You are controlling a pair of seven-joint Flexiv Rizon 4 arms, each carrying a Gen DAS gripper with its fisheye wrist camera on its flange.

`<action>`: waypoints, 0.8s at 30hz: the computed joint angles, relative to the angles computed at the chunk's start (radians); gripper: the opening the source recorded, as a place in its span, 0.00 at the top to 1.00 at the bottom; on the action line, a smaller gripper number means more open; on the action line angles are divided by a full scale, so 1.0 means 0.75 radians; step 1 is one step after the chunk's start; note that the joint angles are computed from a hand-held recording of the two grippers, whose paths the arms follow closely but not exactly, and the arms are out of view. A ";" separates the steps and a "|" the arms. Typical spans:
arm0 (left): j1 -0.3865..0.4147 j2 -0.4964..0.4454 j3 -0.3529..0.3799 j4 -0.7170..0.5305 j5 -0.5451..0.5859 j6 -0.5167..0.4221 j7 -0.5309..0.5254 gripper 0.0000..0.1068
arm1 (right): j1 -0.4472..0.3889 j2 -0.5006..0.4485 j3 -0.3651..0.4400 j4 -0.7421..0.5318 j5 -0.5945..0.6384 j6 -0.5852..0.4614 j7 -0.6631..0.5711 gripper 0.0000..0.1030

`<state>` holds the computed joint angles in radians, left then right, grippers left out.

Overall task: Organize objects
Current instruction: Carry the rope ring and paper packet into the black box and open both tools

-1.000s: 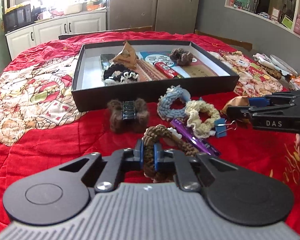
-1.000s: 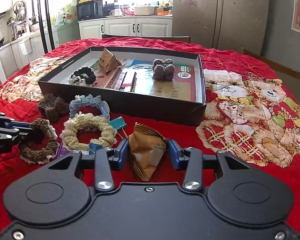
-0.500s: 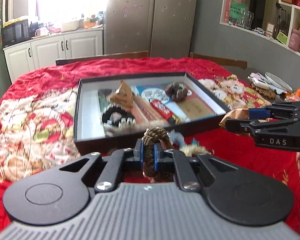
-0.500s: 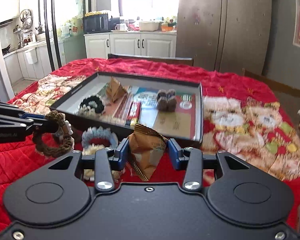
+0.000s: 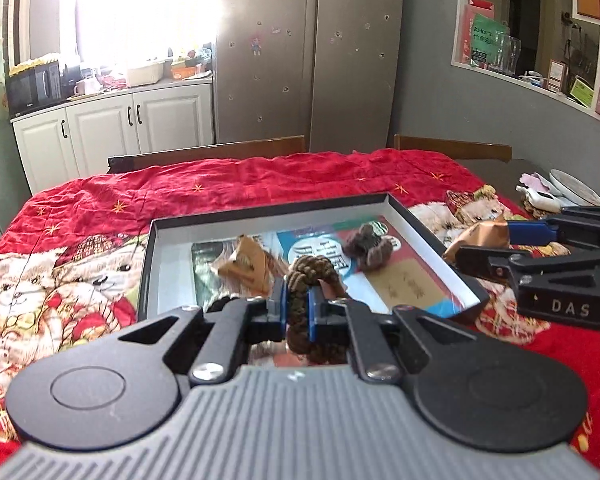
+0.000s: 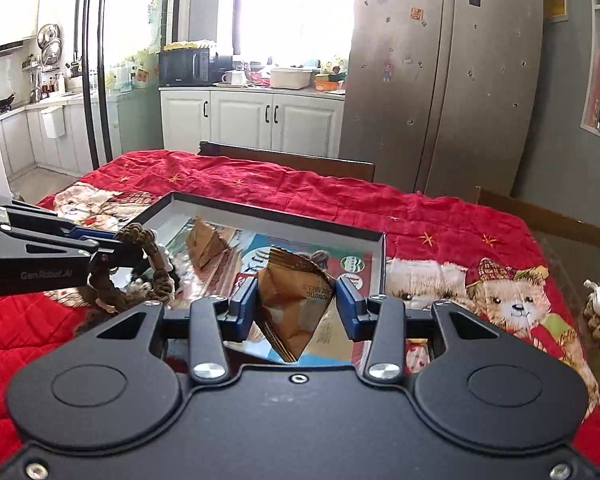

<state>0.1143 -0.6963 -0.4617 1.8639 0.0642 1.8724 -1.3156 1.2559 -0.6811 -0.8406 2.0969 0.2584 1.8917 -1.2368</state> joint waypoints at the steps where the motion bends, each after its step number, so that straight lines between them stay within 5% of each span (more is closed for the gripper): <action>1: -0.016 -0.007 0.012 -0.019 -0.010 -0.008 0.000 0.89 | -0.018 -0.005 0.009 -0.015 -0.005 -0.010 0.004 0.61; 24: -0.363 -0.248 0.302 -0.527 -0.326 -0.280 0.049 0.89 | -0.459 -0.147 0.272 -0.325 -0.271 -0.172 0.252 0.61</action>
